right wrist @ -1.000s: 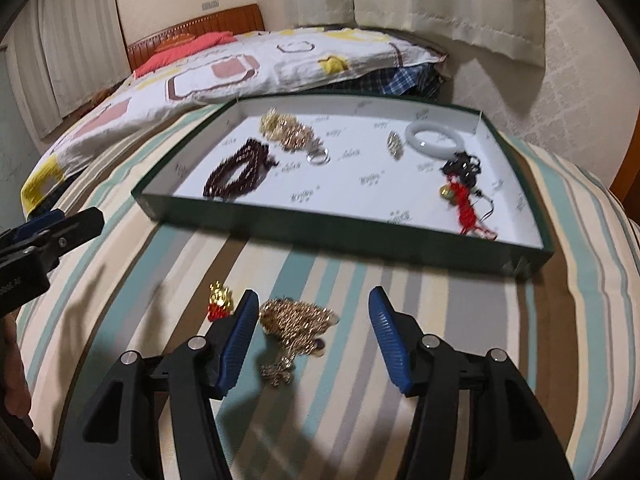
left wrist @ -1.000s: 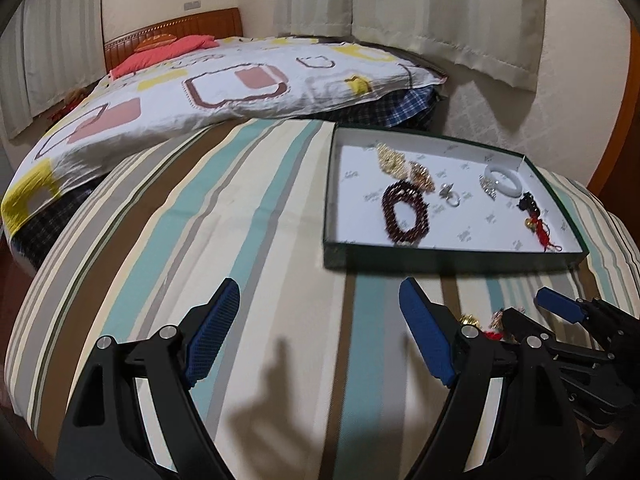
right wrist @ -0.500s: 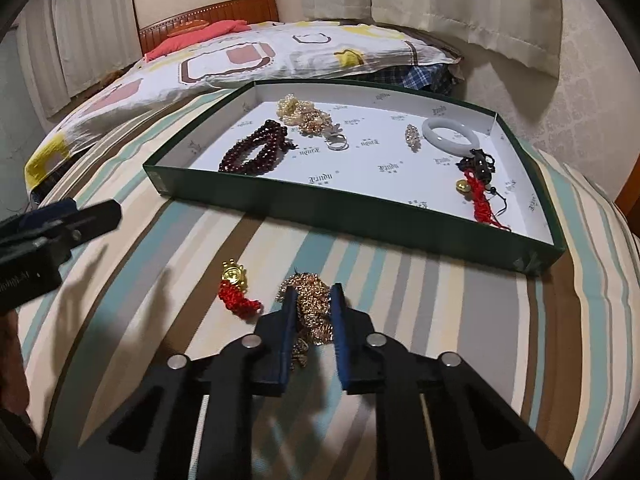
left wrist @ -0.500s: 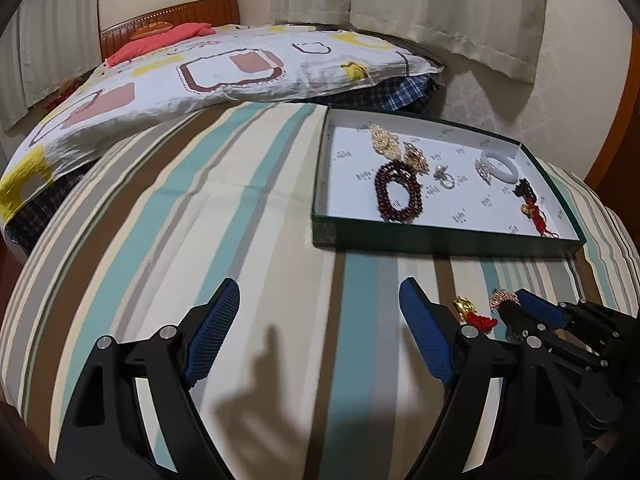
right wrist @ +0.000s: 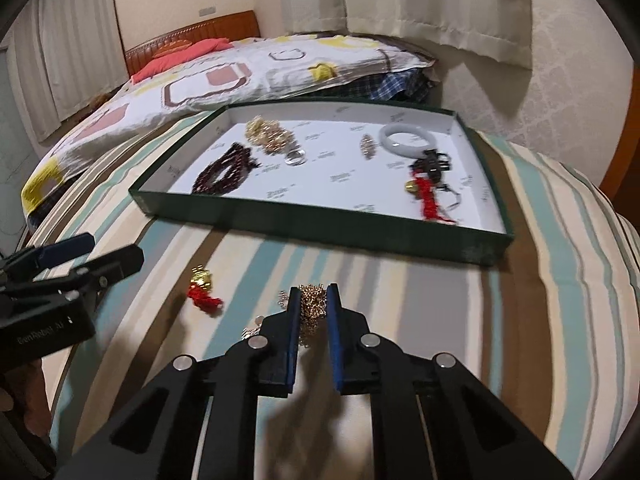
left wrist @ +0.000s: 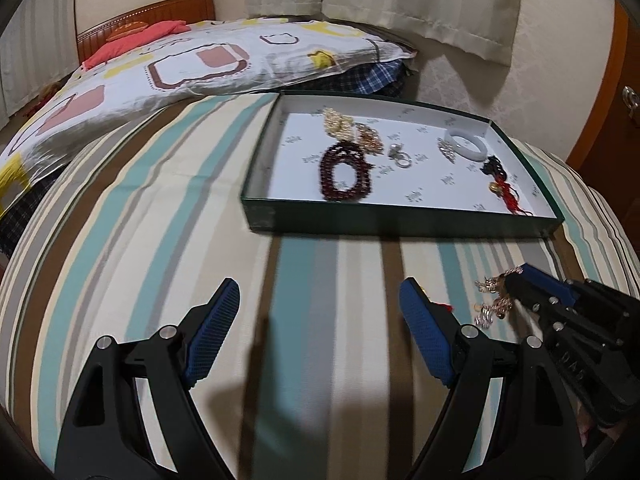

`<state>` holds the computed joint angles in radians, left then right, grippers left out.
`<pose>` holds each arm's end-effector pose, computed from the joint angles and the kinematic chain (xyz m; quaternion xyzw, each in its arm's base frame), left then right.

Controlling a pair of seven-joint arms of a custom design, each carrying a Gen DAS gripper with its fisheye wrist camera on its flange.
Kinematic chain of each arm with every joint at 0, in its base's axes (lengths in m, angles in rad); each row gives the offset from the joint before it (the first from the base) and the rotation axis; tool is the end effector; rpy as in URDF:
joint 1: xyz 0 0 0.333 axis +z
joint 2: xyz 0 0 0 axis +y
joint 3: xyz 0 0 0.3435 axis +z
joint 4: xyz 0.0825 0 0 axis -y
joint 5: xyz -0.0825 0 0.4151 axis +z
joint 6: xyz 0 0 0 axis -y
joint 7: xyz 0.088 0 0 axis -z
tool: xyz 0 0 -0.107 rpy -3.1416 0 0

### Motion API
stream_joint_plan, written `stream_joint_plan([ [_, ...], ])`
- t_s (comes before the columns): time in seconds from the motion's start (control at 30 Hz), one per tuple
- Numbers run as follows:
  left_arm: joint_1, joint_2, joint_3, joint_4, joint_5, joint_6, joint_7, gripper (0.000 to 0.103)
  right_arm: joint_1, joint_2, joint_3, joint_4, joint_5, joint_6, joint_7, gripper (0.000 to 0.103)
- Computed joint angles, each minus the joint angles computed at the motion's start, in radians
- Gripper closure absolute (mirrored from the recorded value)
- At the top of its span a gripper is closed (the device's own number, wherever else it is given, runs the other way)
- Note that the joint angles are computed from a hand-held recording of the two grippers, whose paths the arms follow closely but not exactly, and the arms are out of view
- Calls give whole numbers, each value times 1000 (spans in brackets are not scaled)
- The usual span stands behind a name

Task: Organize jewelry
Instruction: 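Grasp the gold chain with right tool while left tool grasps the red-tasseled gold charm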

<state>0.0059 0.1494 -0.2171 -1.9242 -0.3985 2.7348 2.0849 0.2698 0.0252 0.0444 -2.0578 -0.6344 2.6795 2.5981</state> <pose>0.6590 -0.1189 0.5013 -0.5182 0.7802 -0.3072 0.1683 0.5872 0.2100 0.4985 -0.5831 0.7321 -0.2450 0.2530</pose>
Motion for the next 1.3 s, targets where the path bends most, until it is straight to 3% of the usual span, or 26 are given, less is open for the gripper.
stream_joint_plan([
  [0.37,-34,-2,-19,-8,-7,-14,27,25,-55,-70,14,-63,-73,4,94,89],
  [0.63,-47,25,-23,8,34,-48,6,48,-77,-80,24,-86,-62,19,103,90],
  [0.87,-31,26,-34,12,-13,-78,45,68,-83,-83,29,-94,-53,28,103,89],
  [0.93,-29,23,-36,10,-31,-84,67,79,-84,-84,31,-96,-51,29,102,89],
  [1.3,-35,12,-24,-1,-60,-81,100,87,-82,-83,36,-95,-52,28,104,89],
])
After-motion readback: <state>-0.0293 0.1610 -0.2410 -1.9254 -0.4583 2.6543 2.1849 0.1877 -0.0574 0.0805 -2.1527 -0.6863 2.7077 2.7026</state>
